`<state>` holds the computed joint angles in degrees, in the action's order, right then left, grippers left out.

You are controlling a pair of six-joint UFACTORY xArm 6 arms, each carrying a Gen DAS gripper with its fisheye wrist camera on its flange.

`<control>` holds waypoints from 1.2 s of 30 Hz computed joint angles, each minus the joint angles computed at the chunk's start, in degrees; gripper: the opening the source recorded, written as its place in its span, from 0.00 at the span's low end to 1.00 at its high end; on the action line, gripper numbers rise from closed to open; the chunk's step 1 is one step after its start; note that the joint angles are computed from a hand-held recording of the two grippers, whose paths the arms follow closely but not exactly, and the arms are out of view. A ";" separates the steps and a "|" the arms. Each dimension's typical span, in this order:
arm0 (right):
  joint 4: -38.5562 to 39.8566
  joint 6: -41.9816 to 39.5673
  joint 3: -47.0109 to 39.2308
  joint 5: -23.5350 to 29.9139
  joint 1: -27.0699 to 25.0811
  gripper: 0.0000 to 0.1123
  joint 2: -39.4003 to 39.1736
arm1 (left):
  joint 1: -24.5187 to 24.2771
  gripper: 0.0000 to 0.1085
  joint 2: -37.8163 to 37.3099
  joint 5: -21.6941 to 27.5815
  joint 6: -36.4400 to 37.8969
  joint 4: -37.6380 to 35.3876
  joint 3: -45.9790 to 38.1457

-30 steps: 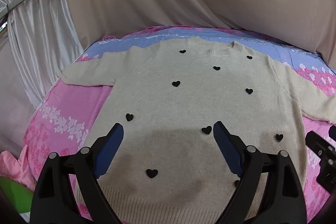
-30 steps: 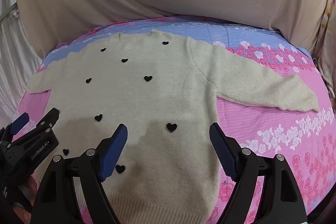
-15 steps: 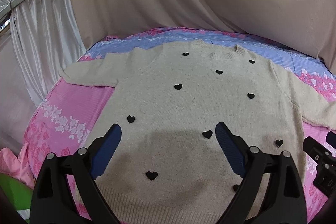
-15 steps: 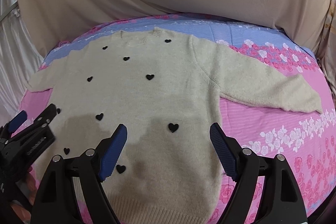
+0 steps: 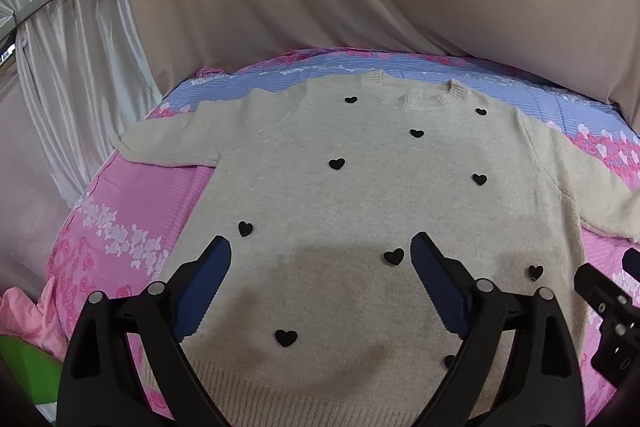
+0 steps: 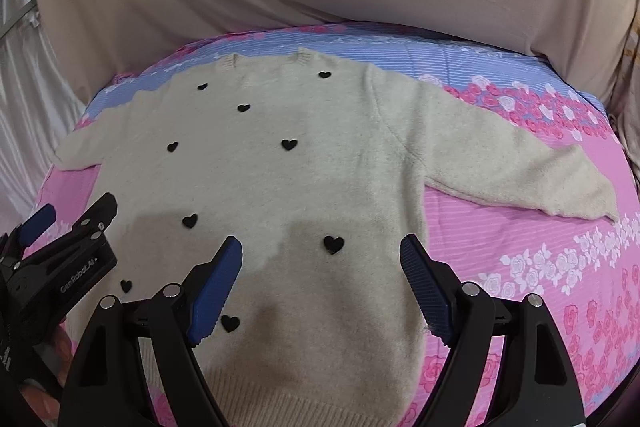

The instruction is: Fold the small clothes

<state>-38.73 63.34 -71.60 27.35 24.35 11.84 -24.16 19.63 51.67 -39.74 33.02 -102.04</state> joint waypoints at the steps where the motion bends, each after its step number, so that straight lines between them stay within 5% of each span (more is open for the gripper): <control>1: 0.00 -0.07 -0.12 0.26 0.25 0.70 0.05 | 0.02 0.82 -0.09 -0.02 -0.09 0.04 0.11; 18: -7.21 6.03 3.31 2.75 -1.43 0.70 -2.85 | 0.03 0.83 -2.10 -1.12 -0.57 -0.11 2.67; 21: -9.13 9.50 7.43 4.63 -8.03 0.70 -5.21 | -0.29 0.84 -2.08 -0.83 -0.38 -1.32 2.52; 26: -5.18 13.59 16.52 -3.85 -29.89 0.70 -8.81 | -1.90 0.85 -2.27 0.54 -1.18 -0.96 2.72; 29: 1.01 6.31 14.12 -4.91 -39.64 0.69 -4.73 | -3.06 0.85 -1.93 1.82 -1.80 -1.20 2.19; 33: 18.45 -6.75 10.08 -9.05 -45.68 0.69 2.60 | -4.73 0.85 -0.78 4.24 -2.84 -1.27 0.33; 34: 20.76 -7.84 10.41 -11.09 -46.15 0.66 3.37 | -5.05 0.85 -0.45 4.85 -2.93 -1.31 -0.22; 36: 22.87 -12.04 10.09 -14.23 -46.23 0.32 4.09 | -5.79 0.86 0.53 6.48 -3.08 -1.07 -1.72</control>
<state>-15.86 51.30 -61.51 13.12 -21.88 15.93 -29.95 20.16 58.15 -42.82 31.94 -103.76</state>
